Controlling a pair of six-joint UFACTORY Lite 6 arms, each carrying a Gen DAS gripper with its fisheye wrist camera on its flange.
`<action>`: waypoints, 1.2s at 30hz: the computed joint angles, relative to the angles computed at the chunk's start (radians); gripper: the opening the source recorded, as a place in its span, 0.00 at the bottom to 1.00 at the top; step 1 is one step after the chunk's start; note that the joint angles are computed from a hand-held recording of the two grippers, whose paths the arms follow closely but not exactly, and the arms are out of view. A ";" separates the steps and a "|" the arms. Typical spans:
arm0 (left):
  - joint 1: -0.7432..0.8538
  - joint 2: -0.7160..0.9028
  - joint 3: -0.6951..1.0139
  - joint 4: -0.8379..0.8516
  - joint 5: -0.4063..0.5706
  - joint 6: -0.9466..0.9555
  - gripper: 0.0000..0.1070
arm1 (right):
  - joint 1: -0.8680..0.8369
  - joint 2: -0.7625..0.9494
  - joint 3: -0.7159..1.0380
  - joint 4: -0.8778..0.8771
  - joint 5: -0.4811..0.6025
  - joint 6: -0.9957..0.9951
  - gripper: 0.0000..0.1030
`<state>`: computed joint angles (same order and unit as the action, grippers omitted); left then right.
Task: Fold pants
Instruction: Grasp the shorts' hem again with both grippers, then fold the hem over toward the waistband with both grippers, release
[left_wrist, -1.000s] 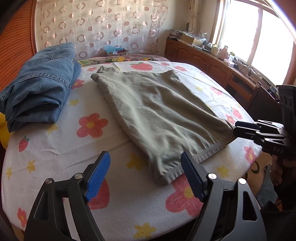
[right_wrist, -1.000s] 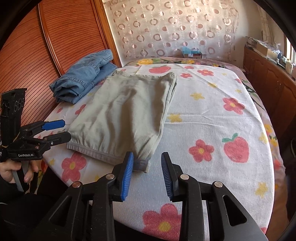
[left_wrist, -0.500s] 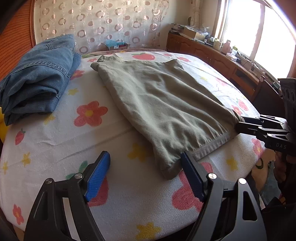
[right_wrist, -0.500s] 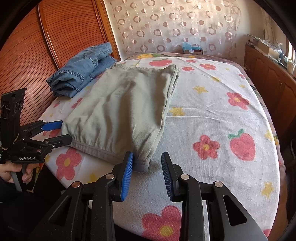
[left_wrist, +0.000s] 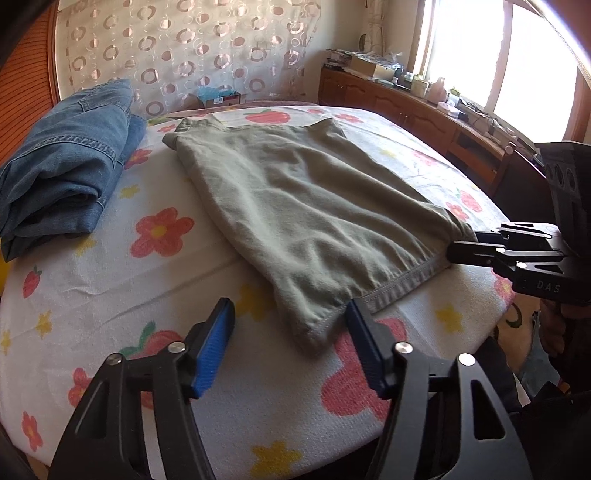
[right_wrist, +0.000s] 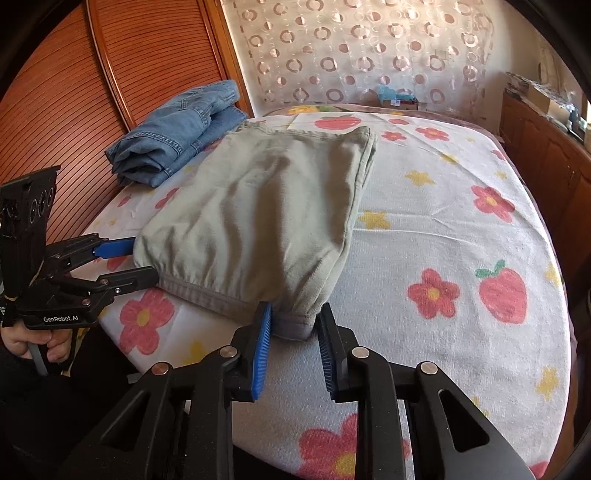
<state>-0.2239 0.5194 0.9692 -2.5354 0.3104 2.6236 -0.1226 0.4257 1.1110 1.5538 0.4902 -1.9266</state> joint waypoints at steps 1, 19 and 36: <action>-0.003 -0.005 -0.007 0.006 0.006 -0.001 0.49 | 0.000 0.003 0.002 0.002 0.006 -0.002 0.20; 0.012 -0.224 -0.124 0.233 0.056 -0.203 0.11 | -0.083 -0.134 -0.092 -0.029 0.163 0.025 0.14; 0.053 -0.353 -0.136 0.367 0.076 -0.328 0.10 | -0.102 -0.230 -0.105 -0.019 0.261 0.020 0.14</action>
<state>-0.1711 0.1668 0.8332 -2.1680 0.3859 2.2951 -0.2241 0.1954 1.0059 1.5347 0.7509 -1.9067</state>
